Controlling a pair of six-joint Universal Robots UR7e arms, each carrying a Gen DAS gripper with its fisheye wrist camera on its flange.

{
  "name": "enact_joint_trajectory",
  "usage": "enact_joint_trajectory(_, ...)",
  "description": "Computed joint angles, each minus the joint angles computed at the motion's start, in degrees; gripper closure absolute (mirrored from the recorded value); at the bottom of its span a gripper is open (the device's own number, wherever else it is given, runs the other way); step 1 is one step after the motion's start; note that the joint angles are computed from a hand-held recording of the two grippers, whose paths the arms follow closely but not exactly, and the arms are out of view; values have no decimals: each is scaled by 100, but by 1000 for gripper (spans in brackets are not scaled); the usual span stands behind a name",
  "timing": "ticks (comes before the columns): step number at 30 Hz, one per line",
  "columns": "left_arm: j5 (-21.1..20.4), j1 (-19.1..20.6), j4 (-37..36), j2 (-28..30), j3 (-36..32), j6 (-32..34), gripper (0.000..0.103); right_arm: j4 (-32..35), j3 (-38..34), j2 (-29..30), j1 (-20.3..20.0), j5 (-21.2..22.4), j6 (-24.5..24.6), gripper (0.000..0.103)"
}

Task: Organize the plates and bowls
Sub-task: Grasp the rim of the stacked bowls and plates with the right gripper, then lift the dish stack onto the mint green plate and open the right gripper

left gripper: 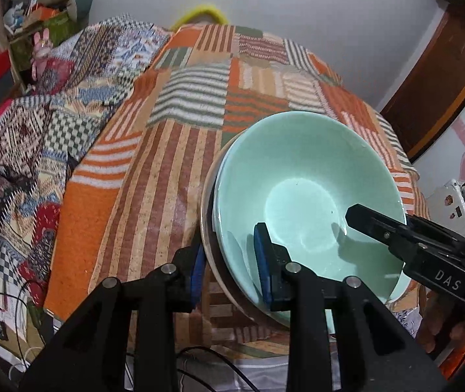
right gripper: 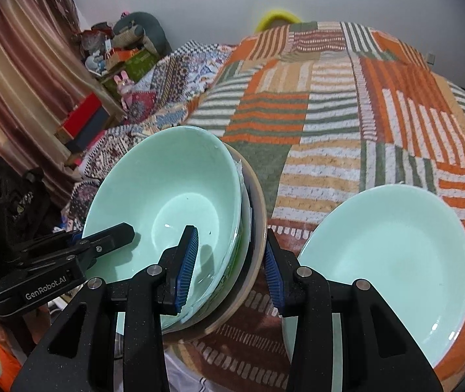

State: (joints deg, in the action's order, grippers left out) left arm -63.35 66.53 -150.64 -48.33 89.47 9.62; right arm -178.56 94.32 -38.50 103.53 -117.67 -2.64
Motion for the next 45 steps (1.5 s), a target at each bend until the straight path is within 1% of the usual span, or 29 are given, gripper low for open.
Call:
enact_joint_trajectory(6,-116,-171,-117,-137,131,14,75,-383,239,-207,64,11,-44,67)
enact_joint_trajectory(15,-222,-523,-344,-286,390,127,75,-1006,718,-598,109,-82,-117,67)
enact_joint_trajectory(24,-422,-800,-307,-211,466,198,75,-1581,1234,-988,72,-243,-149,67)
enact_joint_trajectory(27,-491,-873,-260,-142,465,216,75,-1731,1411,-1120,51,-367,-122,67)
enact_joint_trajectory(37,-667,-1009,34,208,315,243,75,-1966,1839,-1433,-65,-643,87,67)
enact_joint_trajectory(45,-648,-998,251,463,148,213,75,-1887,1997,-1532,-253,-625,288,67)
